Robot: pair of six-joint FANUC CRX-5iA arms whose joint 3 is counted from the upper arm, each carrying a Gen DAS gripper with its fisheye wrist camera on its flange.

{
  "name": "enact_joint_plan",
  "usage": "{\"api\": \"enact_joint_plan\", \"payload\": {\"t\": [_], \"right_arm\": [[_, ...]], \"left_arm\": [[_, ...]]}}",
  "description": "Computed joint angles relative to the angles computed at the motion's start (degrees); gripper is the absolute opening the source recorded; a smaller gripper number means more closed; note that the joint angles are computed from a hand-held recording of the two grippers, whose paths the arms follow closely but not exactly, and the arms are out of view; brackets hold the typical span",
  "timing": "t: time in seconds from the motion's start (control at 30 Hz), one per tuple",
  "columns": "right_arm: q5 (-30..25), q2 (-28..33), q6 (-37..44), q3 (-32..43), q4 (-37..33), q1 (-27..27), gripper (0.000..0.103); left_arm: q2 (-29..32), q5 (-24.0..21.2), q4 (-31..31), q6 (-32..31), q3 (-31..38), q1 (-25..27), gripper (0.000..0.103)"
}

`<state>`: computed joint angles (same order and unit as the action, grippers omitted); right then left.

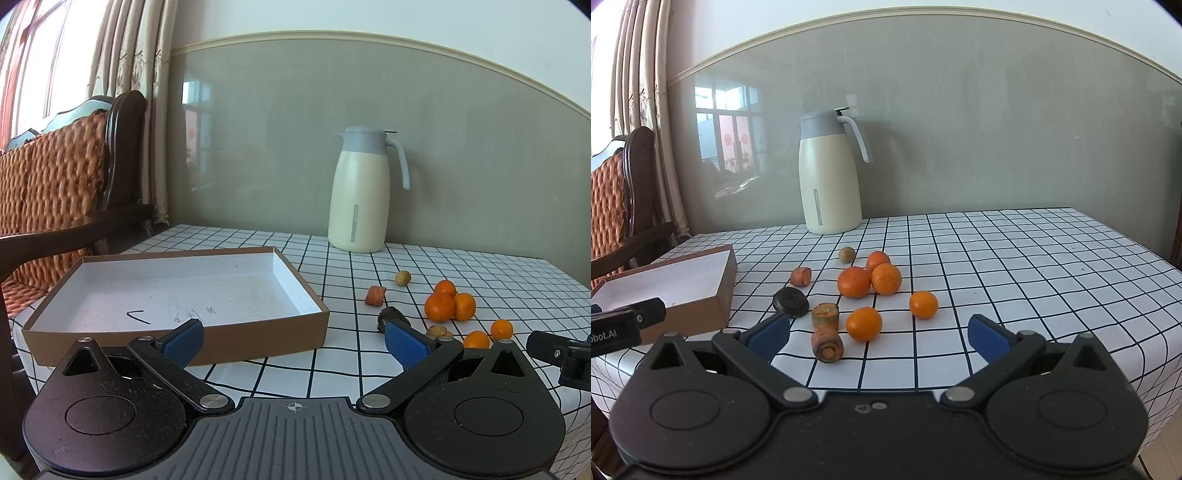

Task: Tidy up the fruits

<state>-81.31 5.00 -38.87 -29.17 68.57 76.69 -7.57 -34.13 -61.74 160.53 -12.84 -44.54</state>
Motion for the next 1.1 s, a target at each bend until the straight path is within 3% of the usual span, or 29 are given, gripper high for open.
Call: {"api": "enact_joint_plan", "payload": {"t": [0.53,1.1], "right_arm": [[-0.2,-0.3,-0.5,-0.4,-0.1,0.0,0.097],[-0.8,-1.0,-1.1,-0.9,-0.9,-0.3,0.097]], "left_arm": [[0.1,0.5,0.5,-0.9,0.1,0.3,0.103],[1.3,4.8,5.3,-8.9,0.6,2.0,0.103]]}}
